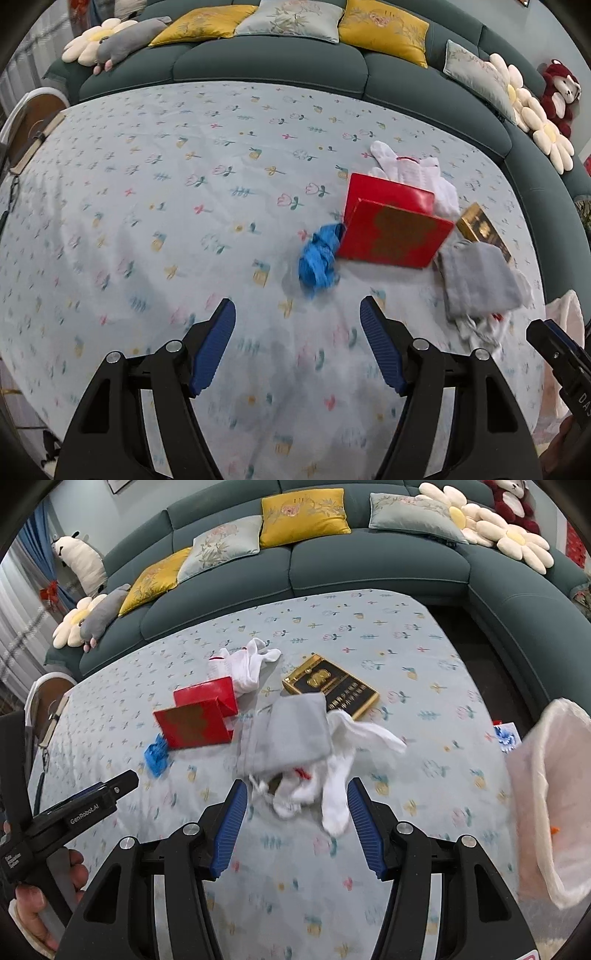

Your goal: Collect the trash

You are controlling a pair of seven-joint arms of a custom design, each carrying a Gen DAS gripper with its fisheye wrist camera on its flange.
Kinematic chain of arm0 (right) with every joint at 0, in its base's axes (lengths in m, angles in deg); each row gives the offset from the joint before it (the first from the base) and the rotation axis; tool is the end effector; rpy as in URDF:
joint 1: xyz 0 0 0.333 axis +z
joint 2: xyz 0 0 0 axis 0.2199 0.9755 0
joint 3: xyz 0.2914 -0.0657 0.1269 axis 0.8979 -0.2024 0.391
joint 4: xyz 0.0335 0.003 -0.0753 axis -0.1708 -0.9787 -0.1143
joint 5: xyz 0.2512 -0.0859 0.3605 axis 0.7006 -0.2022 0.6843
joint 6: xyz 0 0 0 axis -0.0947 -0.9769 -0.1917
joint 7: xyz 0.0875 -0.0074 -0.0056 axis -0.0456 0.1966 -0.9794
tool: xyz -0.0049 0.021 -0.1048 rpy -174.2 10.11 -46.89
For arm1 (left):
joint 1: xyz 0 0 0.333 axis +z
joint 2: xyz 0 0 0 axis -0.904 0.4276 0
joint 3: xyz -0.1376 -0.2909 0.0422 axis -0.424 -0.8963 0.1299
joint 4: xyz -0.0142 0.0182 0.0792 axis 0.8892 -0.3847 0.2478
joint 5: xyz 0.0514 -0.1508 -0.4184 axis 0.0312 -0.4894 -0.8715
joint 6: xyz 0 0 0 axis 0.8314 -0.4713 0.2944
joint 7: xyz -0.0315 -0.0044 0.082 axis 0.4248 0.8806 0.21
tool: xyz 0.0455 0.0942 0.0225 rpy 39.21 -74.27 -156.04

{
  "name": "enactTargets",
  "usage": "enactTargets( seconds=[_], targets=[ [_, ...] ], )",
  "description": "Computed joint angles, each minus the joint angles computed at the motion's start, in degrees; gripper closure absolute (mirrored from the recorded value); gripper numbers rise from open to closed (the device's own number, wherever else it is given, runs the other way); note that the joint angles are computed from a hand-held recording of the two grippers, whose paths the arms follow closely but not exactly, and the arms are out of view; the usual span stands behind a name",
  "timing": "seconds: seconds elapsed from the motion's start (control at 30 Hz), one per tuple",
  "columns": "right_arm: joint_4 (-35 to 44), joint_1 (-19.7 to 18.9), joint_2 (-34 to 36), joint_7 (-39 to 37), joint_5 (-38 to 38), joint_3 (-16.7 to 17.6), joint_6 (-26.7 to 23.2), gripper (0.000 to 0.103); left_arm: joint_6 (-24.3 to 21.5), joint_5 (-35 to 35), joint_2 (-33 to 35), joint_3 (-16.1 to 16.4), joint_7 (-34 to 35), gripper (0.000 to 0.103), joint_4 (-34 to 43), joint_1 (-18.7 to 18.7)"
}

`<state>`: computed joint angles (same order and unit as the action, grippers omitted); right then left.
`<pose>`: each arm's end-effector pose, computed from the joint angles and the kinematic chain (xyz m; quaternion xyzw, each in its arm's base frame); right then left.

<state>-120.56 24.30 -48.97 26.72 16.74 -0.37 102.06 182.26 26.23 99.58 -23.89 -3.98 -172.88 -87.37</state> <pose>0.6971 0.2200 0.4237 -0.8015 0.5310 -0.0435 0.2718 0.6133 -0.3575 0.4021 -0.8689 0.4363 -0.1468 0.1818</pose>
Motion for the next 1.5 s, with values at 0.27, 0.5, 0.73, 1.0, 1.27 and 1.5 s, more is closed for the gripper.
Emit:
enactTargets(
  seconds=[0.27,0.5,0.73,1.0,1.27,1.5],
  targets=[
    [7.4,1.0,7.1,3.8,-3.4,-0.2,-0.7,0.051,3.9,-1.4,3.6,1.0,3.8,0.056,2.1,1.1],
    [9.4,0.1,8.8,2.3,-3.4,1.1,-2.9,0.090,5.5,-3.5,4.8,1.6,6.9,0.084,3.2,0.8],
    [5.5,-1.4,4.8,-2.4,0.9,2.2,-1.6,0.097,3.5,-1.8,2.9,1.5,3.8,0.087,2.7,-1.0],
    [-1.9,-2.9,-3.5,-8.5,8.9,1.6,-1.3,0.098,1.6,1.0,0.2,-0.5,-0.7,0.088,3.2,-3.7],
    [-8.7,-3.1,-12.0,-14.7,16.2,-1.6,-1.3,0.098,-0.4,3.0,0.5,-2.2,-2.8,0.088,6.7,-6.5],
    [-14.4,-2.9,-18.2,-18.5,19.7,-5.0,-1.4,0.098,-2.5,4.4,2.9,-2.8,-2.3,0.088,12.1,-10.1]
  ],
)
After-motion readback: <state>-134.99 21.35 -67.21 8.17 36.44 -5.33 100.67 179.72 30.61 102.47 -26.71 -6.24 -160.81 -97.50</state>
